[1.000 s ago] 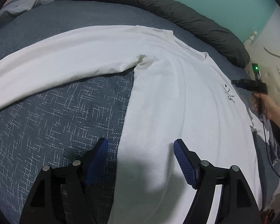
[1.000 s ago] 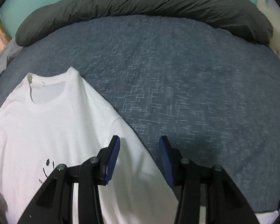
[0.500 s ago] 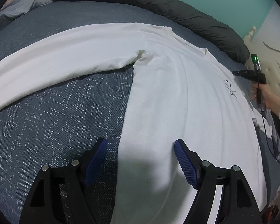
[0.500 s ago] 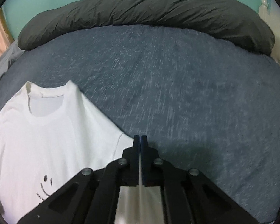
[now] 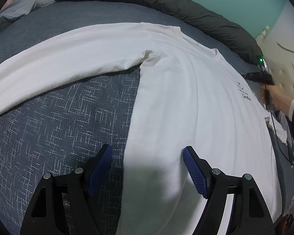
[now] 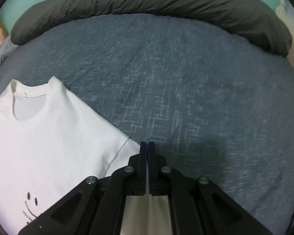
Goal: Fold clothes
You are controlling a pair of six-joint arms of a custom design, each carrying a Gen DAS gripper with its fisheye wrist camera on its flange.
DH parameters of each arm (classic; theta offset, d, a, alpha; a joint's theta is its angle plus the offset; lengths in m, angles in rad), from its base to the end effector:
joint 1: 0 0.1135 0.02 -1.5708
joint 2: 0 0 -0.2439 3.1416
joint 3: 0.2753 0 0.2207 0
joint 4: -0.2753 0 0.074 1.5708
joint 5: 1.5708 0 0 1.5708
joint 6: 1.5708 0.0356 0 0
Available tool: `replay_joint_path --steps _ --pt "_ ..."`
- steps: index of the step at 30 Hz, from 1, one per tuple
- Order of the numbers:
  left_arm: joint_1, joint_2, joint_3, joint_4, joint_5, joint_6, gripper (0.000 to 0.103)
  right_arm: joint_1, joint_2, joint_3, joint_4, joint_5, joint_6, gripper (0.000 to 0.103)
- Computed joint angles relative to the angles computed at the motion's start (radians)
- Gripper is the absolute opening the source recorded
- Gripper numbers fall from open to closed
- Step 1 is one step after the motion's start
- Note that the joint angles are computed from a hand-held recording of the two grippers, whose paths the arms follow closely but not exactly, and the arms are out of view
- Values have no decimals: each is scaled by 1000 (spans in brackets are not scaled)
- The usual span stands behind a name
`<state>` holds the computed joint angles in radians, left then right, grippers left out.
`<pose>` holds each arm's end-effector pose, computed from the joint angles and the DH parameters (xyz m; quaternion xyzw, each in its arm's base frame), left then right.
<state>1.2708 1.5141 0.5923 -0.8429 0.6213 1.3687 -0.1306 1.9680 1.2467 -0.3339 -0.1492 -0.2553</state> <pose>0.0678 0.1491 0.1230 0.0168 0.9480 -0.1649 0.2718 0.3649 -0.0426 0.1482 -0.0790 0.9612 0.0220 0.2633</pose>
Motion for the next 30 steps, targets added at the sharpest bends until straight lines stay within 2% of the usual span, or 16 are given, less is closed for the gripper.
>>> replay_joint_path --steps 6,8,9,11,12,15,16,17,19,24,28,30 --pt "0 -12 -7 6 -2 1 78 -37 -48 -22 45 -106 38 3" --pt "-1 -12 -6 4 -2 -1 79 -24 -47 -17 48 -118 32 8" --pt "-1 -13 -6 3 -2 -1 79 -14 -38 -7 34 -125 26 12" --pt "5 -6 -1 -6 -2 7 82 3 -25 7 7 -136 11 39" --pt "10 -1 1 -11 -1 13 83 14 -26 3 4 -131 9 41" --pt "17 -4 -4 -13 -4 28 86 51 -16 -11 15 -73 -16 37" --pt "17 -7 -6 -12 -5 30 86 57 -13 -15 19 -65 -23 23" --pt "17 -5 -5 -14 -4 31 86 52 -18 -22 23 -76 -31 13" --pt "17 1 -2 -15 -2 31 86 39 -34 -48 50 -78 -41 6" --pt "22 -7 -10 -13 -5 41 86 45 -32 -50 105 -49 10 4" --pt "34 2 2 -25 -8 55 86 40 30 28 41 -53 89 4" --pt "32 3 3 -25 -8 54 86 21 55 62 15 -91 128 5"
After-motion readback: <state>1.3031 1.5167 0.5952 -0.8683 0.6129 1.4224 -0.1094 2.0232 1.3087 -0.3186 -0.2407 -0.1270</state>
